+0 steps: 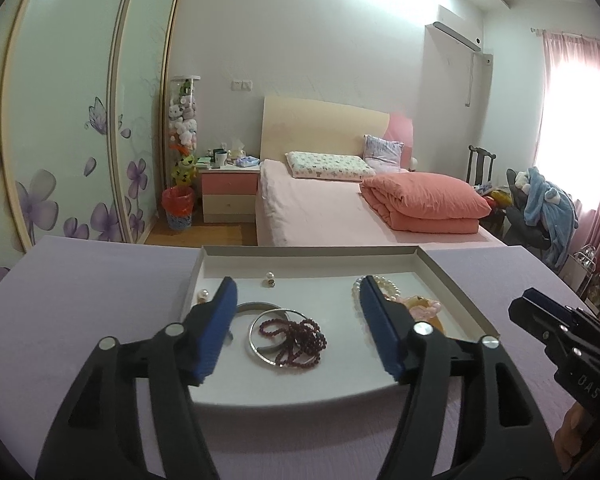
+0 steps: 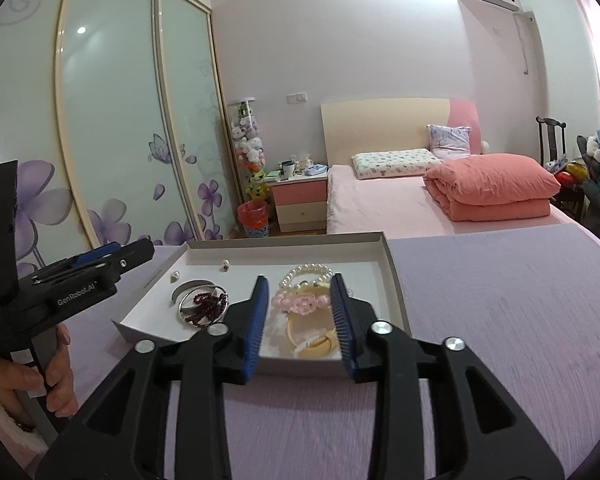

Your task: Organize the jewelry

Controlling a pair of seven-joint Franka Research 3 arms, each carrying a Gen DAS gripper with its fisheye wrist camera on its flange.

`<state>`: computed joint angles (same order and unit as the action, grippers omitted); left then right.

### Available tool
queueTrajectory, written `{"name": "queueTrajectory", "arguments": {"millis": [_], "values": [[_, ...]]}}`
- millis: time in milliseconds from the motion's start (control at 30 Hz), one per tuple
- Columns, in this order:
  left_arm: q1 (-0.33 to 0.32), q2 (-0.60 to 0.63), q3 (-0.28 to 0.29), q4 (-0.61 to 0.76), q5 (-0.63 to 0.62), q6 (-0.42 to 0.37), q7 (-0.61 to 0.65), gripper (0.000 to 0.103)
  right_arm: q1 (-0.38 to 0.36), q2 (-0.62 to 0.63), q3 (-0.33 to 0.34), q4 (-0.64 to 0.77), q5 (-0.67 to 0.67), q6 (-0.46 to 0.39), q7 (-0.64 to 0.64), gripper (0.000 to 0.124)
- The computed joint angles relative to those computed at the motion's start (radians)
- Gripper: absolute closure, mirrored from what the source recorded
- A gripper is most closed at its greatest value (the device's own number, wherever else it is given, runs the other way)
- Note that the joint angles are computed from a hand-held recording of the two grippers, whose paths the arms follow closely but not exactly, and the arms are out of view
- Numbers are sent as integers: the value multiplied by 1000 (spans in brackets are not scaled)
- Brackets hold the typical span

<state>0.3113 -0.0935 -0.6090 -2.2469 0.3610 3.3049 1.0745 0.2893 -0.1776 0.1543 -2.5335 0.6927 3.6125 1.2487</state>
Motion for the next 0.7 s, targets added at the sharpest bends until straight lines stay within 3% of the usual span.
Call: {"name": "queueTrajectory", "arguments": {"millis": [67,133,233,267,367,533,700], "values": [[-79,-41,82,-36,3,8,-5,30,0,-20,13,-16,26,7,-9,75],[-98,-81,103,-68,-5,9,-8,19,-3,-38,33,-27,69,13,-28,63],[-175,-163,188,-149,-8,36,-12,6,-4,-82,69,-56,148,26,-59,36],[-231,-198,246,-186,-6,40,-13,4,1,-100,74,-71,160,30,-62,28],[-318,-280,337,-266,-6,44,-12,4,-8,-141,131,-91,262,38,-131,25],[-317,-451,345,-418,-24,65,-17,4,19,-198,188,-113,425,51,-264,23],[-289,-581,328,-522,-42,61,-27,4,85,-239,173,-156,452,76,-273,23]]}}
